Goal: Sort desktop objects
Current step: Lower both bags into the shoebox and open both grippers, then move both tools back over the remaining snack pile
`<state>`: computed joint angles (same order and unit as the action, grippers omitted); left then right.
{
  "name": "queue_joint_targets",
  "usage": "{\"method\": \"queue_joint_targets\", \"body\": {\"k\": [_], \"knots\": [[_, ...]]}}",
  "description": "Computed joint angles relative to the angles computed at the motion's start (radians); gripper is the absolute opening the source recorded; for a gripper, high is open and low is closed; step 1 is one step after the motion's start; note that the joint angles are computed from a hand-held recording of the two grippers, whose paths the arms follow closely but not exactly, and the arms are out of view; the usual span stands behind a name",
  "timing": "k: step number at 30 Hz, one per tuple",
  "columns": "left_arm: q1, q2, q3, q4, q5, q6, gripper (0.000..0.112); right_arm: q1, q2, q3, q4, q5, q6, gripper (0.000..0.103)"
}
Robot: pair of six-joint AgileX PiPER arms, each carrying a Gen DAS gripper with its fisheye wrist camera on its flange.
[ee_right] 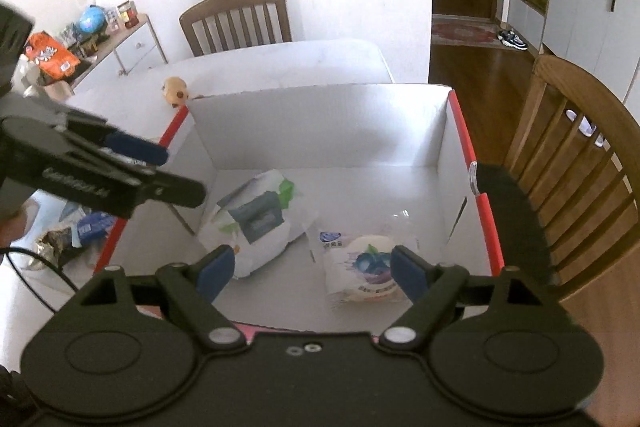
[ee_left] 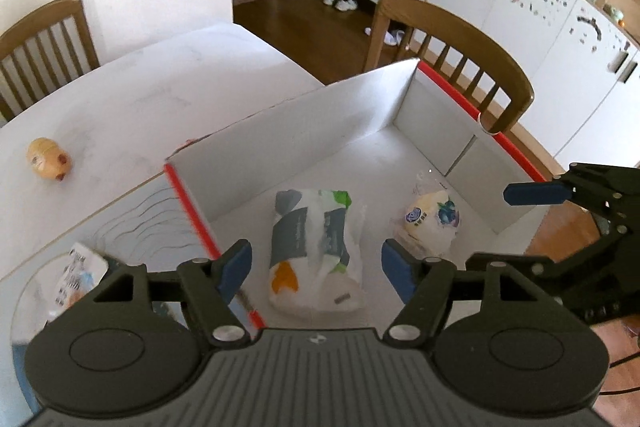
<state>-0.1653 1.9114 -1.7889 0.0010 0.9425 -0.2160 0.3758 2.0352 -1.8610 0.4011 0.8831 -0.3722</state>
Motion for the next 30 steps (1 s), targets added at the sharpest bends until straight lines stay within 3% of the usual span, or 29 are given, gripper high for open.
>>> {"method": "queue_joint_targets", "body": {"k": [5,10,17,19,23,30], "knots": [[0.01,-0.11,0.128,0.01,-0.061,-0.006,0.071,0.018,-0.032,0.043,-0.007,-0.055,0.036,0.086],[0.021,-0.197,0.22,-0.002,-0.107,0.024,0.081,0.045,-0.066,0.074,-0.03,-0.094,0.076,0.086],[0.065,-0.333,0.378,-0.051,-0.157,0.112,0.086,0.102,-0.121,0.149,-0.036,-0.162,0.131,0.087],[0.081,-0.374,0.426,-0.062,-0.171,0.135,0.087,0.125,-0.137,0.174,-0.052,-0.188,0.158,0.095],[0.129,-0.456,0.52,-0.105,-0.192,0.196,0.102,0.179,-0.157,0.198,-0.075,-0.228,0.205,0.096],[0.258,-0.596,0.664,-0.194,-0.214,0.315,0.103,0.285,-0.155,0.186,-0.152,-0.261,0.314,0.097]]}}
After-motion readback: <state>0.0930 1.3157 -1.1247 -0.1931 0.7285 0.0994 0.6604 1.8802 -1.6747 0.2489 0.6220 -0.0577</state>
